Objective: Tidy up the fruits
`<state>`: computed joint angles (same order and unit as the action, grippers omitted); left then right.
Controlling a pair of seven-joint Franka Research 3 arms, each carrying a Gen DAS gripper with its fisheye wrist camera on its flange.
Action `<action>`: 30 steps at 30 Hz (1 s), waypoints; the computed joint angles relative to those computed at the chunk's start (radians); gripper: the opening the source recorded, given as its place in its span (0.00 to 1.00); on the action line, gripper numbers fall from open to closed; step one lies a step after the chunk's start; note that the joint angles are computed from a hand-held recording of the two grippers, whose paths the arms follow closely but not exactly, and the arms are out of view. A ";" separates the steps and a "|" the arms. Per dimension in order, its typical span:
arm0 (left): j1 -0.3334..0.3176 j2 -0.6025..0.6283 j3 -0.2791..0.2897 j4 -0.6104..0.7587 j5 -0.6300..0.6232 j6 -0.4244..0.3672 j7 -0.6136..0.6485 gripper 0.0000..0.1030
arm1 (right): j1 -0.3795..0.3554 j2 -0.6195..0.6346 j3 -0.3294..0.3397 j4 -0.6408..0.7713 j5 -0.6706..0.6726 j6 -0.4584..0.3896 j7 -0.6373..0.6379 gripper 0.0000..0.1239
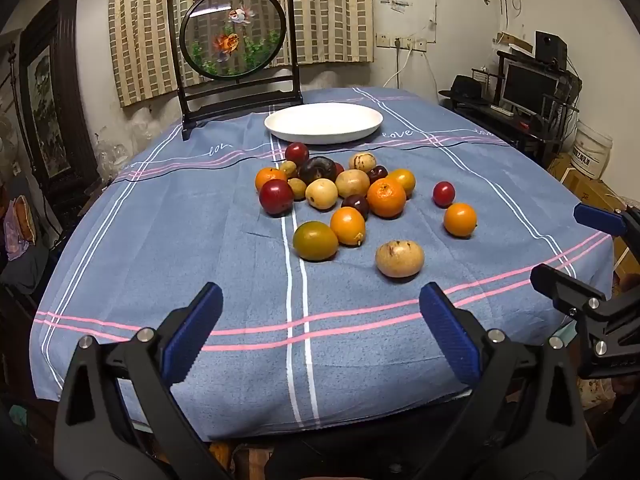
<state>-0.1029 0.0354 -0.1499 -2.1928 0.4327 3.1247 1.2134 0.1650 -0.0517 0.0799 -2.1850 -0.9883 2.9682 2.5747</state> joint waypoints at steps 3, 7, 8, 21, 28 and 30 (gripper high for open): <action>0.000 0.000 0.001 0.001 0.008 -0.002 -0.007 0.97 | 0.001 0.000 0.000 -0.002 0.011 0.001 -0.010 0.82; 0.004 -0.004 -0.005 -0.008 -0.032 0.005 0.021 0.97 | 0.003 0.000 0.000 -0.004 0.026 0.000 -0.027 0.82; 0.006 -0.010 -0.006 -0.017 -0.043 0.010 0.032 0.97 | 0.003 0.000 0.000 -0.004 0.029 0.000 -0.030 0.82; 0.004 0.004 0.001 0.003 -0.011 -0.008 0.005 0.97 | 0.006 0.010 -0.004 0.003 0.019 -0.005 -0.025 0.82; 0.004 0.003 0.003 0.002 0.000 -0.011 -0.003 0.97 | 0.014 0.019 -0.009 0.004 0.012 -0.006 -0.017 0.82; 0.006 0.003 0.000 0.000 -0.013 -0.009 0.011 0.97 | 0.016 0.019 -0.012 0.004 0.007 -0.005 -0.013 0.82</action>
